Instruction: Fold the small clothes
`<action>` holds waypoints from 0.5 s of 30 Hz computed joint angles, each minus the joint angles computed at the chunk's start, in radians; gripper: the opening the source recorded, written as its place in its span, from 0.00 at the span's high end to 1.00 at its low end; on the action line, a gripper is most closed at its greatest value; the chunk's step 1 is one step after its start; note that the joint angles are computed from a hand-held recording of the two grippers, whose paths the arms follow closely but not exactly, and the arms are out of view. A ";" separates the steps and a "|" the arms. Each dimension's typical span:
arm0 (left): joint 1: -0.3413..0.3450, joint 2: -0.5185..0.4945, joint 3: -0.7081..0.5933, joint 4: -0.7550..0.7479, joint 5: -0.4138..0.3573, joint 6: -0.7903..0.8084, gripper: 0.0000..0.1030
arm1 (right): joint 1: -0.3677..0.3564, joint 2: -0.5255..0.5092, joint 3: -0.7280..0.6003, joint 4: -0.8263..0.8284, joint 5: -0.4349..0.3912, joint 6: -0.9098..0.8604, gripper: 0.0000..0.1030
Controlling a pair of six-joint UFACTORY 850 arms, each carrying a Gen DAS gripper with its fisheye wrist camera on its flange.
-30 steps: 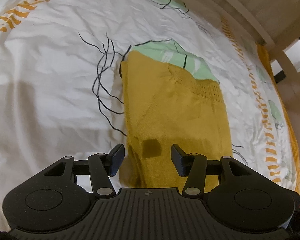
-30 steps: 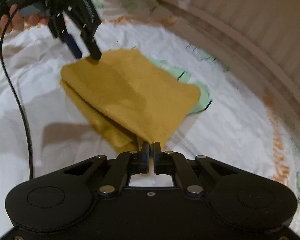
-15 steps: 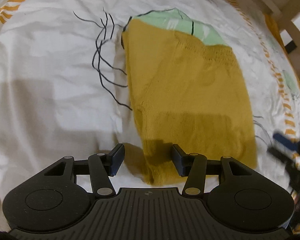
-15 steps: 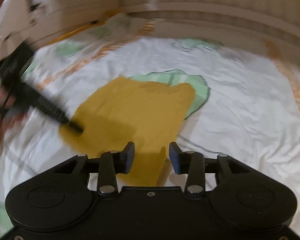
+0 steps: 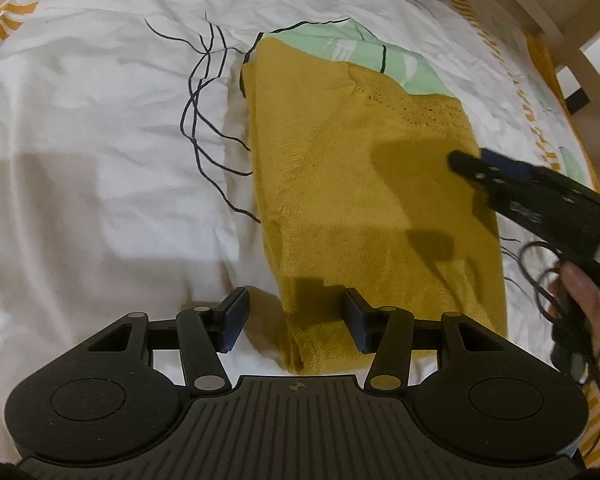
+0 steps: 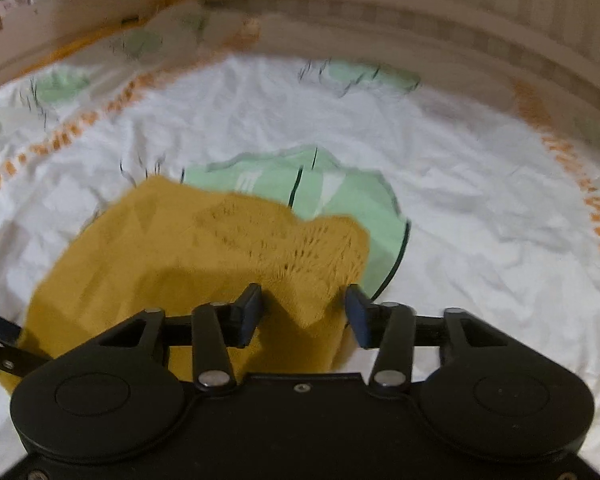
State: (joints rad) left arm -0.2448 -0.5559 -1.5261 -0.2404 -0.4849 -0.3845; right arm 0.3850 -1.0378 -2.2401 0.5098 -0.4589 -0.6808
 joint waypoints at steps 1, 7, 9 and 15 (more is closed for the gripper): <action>0.000 0.001 0.001 -0.004 0.002 0.004 0.52 | -0.002 -0.009 -0.012 -0.033 0.002 0.041 0.71; 0.005 0.008 0.015 -0.039 0.014 0.030 0.52 | -0.042 -0.061 -0.093 0.047 -0.084 0.117 0.71; 0.005 0.013 0.021 -0.048 0.022 0.029 0.52 | -0.044 -0.049 -0.075 0.066 -0.082 0.105 0.69; 0.025 0.035 0.071 -0.228 0.086 0.096 0.52 | -0.076 -0.096 -0.153 0.169 -0.183 0.137 0.46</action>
State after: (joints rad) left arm -0.2198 -0.5213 -1.4550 -0.4684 -0.3993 -0.2887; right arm 0.3091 -1.1333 -2.3935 0.6789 -0.6422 -0.5433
